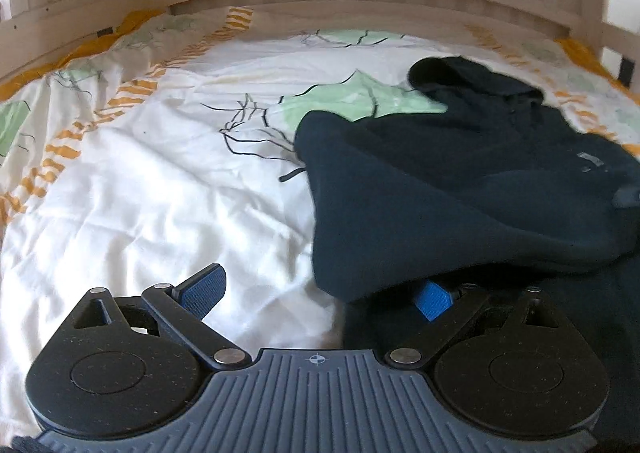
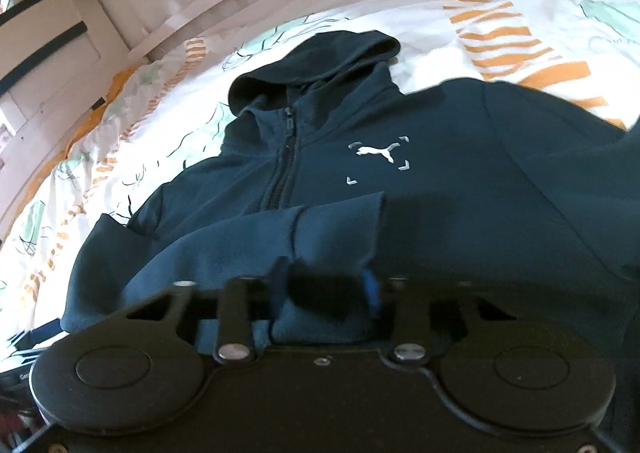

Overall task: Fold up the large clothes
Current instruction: 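Grasp the cuff of the other sleeve with the right tool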

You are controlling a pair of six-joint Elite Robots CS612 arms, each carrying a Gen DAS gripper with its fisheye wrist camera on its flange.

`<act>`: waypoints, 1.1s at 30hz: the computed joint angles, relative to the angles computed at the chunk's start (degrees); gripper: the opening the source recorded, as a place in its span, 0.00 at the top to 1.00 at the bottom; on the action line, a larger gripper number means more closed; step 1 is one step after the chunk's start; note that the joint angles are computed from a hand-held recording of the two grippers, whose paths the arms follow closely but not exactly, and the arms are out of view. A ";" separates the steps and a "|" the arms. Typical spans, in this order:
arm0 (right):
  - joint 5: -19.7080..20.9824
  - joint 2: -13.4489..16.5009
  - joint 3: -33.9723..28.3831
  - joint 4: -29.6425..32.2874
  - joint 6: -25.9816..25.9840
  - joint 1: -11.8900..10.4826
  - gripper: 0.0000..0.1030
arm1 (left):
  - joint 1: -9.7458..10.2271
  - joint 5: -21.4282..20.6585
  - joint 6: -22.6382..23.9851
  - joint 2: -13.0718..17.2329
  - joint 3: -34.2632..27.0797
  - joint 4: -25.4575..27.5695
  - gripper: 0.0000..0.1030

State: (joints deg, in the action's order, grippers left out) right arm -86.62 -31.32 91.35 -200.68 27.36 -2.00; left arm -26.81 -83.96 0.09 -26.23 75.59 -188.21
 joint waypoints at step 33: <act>-7.43 -1.64 3.93 -0.71 1.74 -1.13 0.55 | 0.63 4.52 -11.82 -2.52 3.86 3.47 0.05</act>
State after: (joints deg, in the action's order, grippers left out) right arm -94.05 -32.96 95.29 -201.39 29.10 -3.13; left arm -26.18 -79.44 -11.73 -28.75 79.46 -184.74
